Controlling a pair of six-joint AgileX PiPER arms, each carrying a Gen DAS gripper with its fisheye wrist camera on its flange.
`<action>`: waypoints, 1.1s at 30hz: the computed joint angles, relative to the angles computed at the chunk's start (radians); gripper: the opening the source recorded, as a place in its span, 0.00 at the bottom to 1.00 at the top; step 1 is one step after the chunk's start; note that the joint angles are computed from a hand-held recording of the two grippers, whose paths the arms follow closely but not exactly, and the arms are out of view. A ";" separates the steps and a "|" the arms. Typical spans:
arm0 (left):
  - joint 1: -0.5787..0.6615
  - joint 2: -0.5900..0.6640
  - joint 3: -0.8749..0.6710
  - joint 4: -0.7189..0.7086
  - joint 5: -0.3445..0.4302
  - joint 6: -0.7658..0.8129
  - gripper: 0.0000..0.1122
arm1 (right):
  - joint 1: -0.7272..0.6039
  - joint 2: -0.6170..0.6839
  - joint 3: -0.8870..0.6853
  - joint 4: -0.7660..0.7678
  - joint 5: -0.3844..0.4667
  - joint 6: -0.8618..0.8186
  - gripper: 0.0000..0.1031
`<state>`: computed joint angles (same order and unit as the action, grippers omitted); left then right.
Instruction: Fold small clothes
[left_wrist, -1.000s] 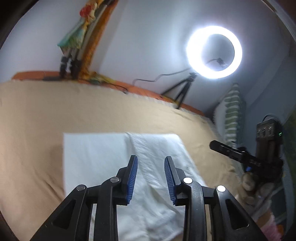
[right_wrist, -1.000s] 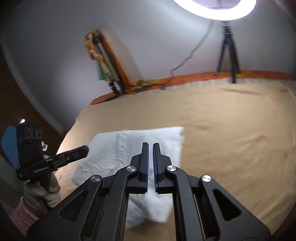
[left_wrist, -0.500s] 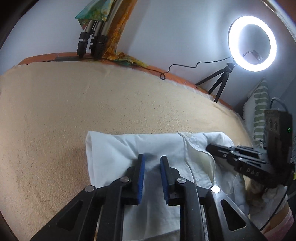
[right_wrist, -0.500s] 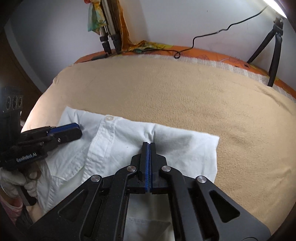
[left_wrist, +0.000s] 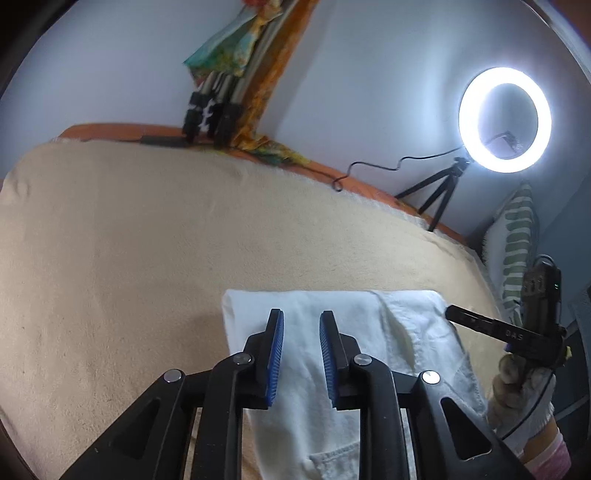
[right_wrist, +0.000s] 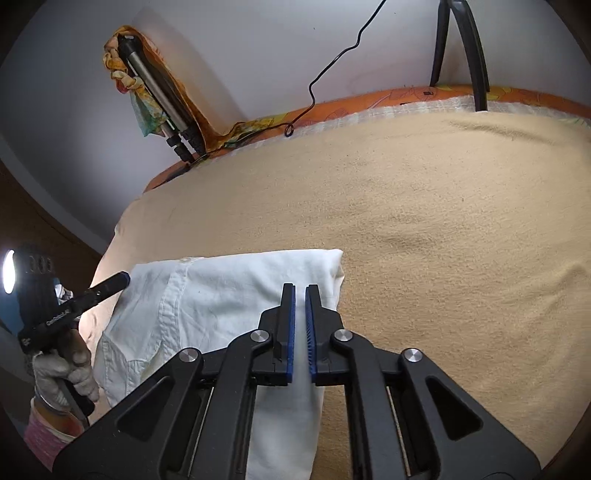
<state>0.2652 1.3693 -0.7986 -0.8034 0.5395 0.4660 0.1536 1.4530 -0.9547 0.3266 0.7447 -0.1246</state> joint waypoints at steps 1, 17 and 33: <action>-0.017 0.017 -0.004 0.059 -0.017 -0.047 0.16 | 0.001 0.011 0.005 0.007 -0.005 0.005 0.06; 0.200 -0.235 0.077 -0.024 0.229 0.081 0.16 | 0.176 -0.311 0.032 -0.210 0.214 0.259 0.07; 0.148 -0.375 0.249 0.144 0.291 0.009 0.22 | 0.334 -0.395 0.166 -0.262 0.335 0.356 0.08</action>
